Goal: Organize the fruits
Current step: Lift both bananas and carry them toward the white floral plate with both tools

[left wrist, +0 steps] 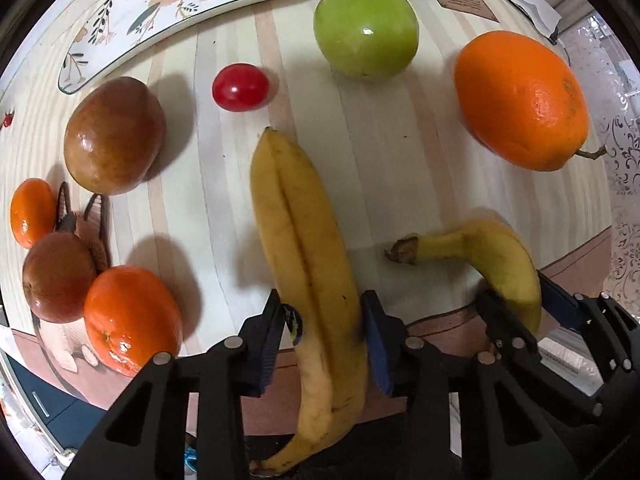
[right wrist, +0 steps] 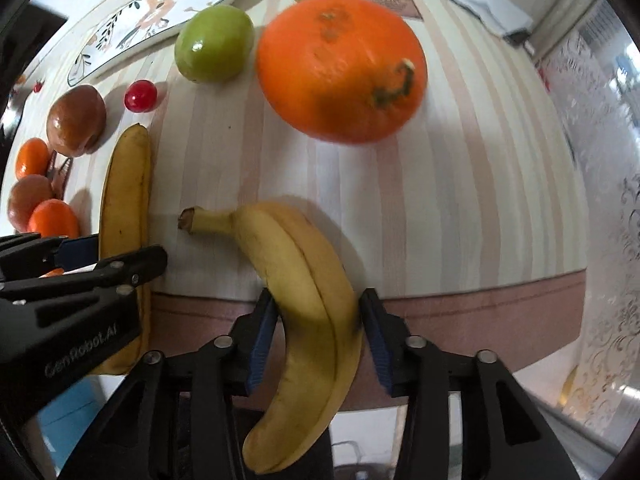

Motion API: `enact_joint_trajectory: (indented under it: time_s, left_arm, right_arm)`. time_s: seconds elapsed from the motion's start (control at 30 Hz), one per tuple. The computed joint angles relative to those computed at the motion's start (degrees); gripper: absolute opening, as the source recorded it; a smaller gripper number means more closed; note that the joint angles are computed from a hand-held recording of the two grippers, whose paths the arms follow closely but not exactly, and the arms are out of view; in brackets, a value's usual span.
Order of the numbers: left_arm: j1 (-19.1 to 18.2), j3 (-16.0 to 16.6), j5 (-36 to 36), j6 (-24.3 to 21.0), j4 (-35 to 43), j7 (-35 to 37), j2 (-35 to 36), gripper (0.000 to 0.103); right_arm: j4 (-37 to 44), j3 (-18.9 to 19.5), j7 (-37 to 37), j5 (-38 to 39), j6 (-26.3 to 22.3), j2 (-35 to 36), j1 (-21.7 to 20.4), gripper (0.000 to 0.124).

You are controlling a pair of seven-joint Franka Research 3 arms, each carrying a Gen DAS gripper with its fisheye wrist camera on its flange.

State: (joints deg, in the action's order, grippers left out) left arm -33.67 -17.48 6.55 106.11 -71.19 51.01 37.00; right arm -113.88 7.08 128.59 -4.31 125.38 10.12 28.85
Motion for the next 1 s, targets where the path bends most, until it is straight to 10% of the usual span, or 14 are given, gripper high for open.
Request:
enact_joint_trajectory:
  time_s: [0.4, 0.7, 1.0]
  left_arm:
    - [7.2, -1.4, -5.2, 7.6, -16.7, 4.6, -17.1, 0.032]
    - [6.9, -0.9, -4.8, 6.2, -10.0, 1.4, -19.6, 0.032]
    - [10.2, 1.5, -4.8, 6.1, -0.3, 1.0, -15.8, 0.032]
  right_arm:
    - [-4.0, 0.9, -5.4, 11.1, 2.2, -7.9, -2.8, 0.04]
    - [0.9, -0.3, -14.5, 20.6, 2.2, -9.7, -6.0, 0.038]
    - [22.9, -0.8, -20.6, 24.6, -1.0, 4.0, -7.8, 0.037]
